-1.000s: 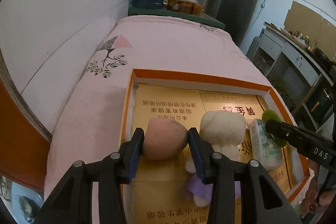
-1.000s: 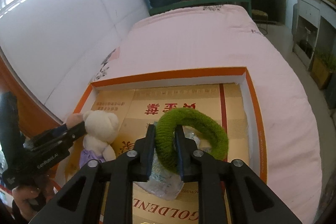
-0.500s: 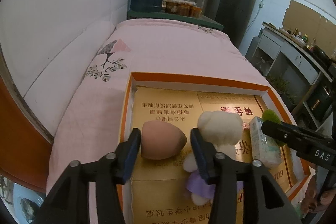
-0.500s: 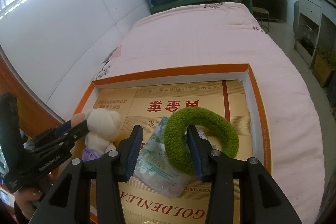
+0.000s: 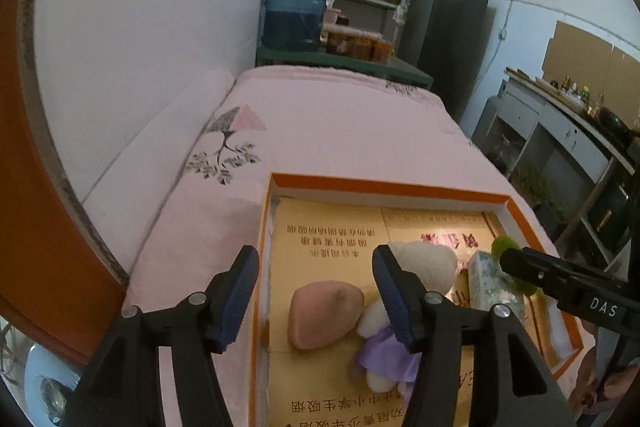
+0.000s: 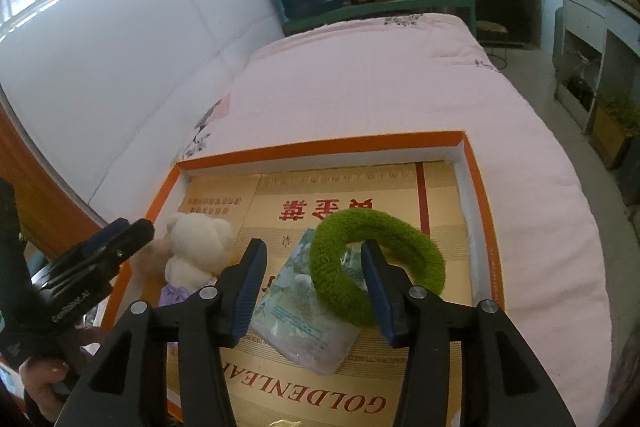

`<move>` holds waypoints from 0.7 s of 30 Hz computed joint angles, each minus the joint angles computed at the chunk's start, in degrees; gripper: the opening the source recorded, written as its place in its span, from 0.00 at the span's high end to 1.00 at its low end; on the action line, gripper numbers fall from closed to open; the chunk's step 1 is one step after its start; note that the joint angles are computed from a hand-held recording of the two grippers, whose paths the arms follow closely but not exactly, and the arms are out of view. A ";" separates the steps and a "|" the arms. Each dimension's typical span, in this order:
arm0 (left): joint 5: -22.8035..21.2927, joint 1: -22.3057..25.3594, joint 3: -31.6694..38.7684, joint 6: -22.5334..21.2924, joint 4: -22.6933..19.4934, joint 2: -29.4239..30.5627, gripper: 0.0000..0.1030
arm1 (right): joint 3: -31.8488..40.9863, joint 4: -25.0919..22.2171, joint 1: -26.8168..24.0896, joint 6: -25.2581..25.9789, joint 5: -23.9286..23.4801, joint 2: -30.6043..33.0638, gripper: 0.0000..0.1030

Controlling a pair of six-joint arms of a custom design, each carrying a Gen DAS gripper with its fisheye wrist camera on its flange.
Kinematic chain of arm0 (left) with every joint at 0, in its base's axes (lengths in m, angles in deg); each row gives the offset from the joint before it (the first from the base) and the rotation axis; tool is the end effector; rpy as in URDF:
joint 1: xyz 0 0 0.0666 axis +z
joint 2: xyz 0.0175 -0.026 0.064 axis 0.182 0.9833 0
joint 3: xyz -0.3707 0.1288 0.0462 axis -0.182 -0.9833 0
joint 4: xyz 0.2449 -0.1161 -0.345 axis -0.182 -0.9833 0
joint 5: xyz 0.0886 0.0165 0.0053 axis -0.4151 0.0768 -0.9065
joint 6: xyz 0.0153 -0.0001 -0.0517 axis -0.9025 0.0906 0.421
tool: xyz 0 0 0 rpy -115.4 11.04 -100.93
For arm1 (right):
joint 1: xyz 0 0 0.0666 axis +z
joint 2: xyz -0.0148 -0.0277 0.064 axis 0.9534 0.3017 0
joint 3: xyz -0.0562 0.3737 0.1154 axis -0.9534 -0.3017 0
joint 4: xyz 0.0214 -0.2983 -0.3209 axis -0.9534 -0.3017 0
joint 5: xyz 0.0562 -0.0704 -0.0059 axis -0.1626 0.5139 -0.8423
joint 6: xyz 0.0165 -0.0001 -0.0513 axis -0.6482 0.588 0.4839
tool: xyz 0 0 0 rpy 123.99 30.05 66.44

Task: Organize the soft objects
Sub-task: 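Withdraw both tools from the box back over the remaining pile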

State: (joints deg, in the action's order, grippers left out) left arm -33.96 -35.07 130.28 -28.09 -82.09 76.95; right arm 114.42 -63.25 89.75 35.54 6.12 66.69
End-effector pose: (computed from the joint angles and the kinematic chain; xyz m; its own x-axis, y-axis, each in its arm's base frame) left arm 0.3464 -0.3223 0.4407 -0.5884 -0.2804 -0.7584 -0.2550 0.9544 -0.1551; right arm 0.4595 0.1554 0.4383 -0.7425 -0.1660 -0.6490 -0.4493 0.8420 0.2987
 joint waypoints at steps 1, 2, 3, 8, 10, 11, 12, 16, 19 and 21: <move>-0.49 -0.15 -0.07 0.09 0.34 -0.30 0.43 | -0.20 0.44 -0.09 -0.30 -0.12 -0.26 0.51; -0.93 -0.28 -0.16 0.13 0.57 -0.55 0.43 | -0.43 1.06 -0.25 -0.69 -0.41 -0.58 0.51; -1.29 -0.38 -0.23 0.18 0.73 -0.68 0.43 | -0.67 1.65 -0.42 -1.07 -0.68 -0.91 0.51; -3.21 -1.30 -0.22 -0.09 1.75 -1.38 0.43 | -1.75 4.44 -1.04 -2.67 -1.81 -2.42 0.50; -3.41 -1.60 -0.29 -0.39 2.39 -1.52 0.43 | -2.05 5.27 -1.08 -3.13 -1.96 -2.78 0.49; -3.47 -1.82 -0.21 -0.76 2.68 -1.51 0.43 | -2.19 5.72 -1.11 -3.46 -2.12 -2.94 0.47; -3.72 -2.05 -0.14 -0.77 2.69 -1.48 0.43 | -2.28 6.08 -1.12 -3.76 -2.45 -3.04 0.44; -4.80 -3.10 -0.99 -1.36 5.41 -2.62 0.43 | -2.62 6.76 -1.09 -4.20 -3.46 -3.46 0.43; -6.05 -4.14 -1.55 -2.13 7.11 -3.39 0.43 | -3.22 7.58 -0.52 -5.18 -1.86 -4.26 0.43; -6.84 -4.68 -1.43 -2.64 7.24 -3.46 0.43 | -3.41 7.48 -0.38 -6.17 -1.57 -4.96 0.43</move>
